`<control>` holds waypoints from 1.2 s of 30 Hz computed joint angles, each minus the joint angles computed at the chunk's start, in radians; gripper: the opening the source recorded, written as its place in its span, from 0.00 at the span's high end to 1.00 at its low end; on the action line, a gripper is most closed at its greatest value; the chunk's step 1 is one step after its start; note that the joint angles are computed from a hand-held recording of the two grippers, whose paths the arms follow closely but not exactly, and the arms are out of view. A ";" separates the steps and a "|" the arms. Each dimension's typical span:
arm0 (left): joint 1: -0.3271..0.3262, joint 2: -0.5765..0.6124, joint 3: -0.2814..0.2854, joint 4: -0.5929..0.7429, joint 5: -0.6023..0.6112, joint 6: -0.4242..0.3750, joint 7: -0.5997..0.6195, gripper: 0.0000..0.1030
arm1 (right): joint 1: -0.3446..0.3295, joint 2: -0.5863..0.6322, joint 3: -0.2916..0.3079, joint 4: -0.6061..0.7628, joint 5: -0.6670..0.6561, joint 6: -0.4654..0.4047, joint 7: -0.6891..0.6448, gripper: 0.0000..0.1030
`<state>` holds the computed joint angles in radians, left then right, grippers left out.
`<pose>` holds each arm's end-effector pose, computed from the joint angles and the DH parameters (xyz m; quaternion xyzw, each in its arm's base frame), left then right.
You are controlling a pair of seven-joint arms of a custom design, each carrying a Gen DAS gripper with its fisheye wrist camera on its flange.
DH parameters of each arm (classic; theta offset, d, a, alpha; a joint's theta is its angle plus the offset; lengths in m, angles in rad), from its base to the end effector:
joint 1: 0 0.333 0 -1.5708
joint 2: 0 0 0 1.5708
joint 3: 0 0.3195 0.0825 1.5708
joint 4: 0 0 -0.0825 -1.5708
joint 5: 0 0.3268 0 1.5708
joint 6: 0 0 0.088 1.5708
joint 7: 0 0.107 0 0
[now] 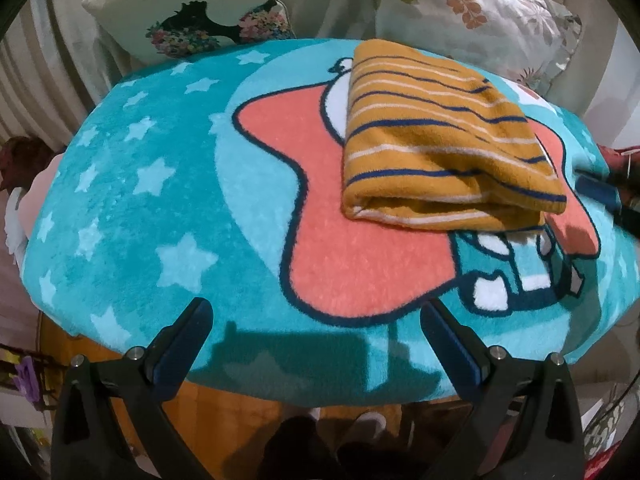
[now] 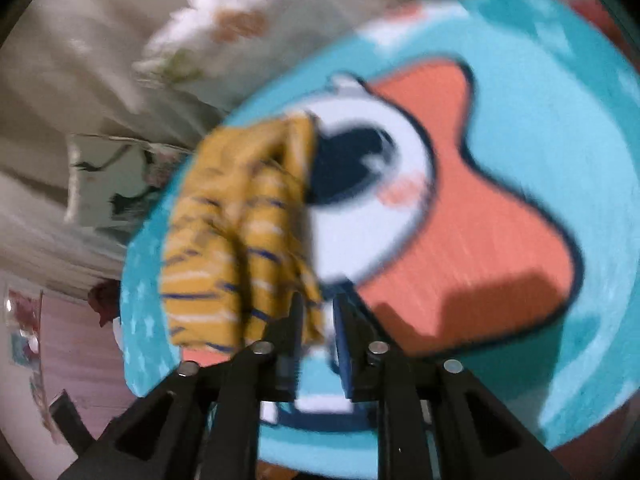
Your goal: Fold small clothes
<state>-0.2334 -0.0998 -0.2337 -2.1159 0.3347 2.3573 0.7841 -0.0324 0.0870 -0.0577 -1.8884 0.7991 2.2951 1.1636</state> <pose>0.4470 -0.2247 0.5208 -0.7293 0.6475 -0.1396 0.1713 0.5618 -0.0340 0.5235 -0.6155 0.7021 0.0404 0.3558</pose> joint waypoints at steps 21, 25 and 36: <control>0.052 -0.052 0.033 -0.073 -0.002 0.017 0.035 0.00 | 0.121 0.493 0.015 0.673 -0.455 -0.011 0.393 0.92; 0.054 -0.053 0.028 -0.075 0.006 0.023 0.040 0.00 | 0.179 0.482 -0.023 0.647 -0.649 0.028 0.392 0.82; 0.050 -0.034 -0.001 -0.035 0.103 0.023 -0.019 0.00 | 0.123 0.097 0.034 0.145 -0.568 0.254 0.299 0.53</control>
<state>-0.1835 -0.1341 -0.2345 -2.1506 0.4373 2.3800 0.7651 0.0907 0.1838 -0.0232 -1.7431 0.2308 2.5492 1.4630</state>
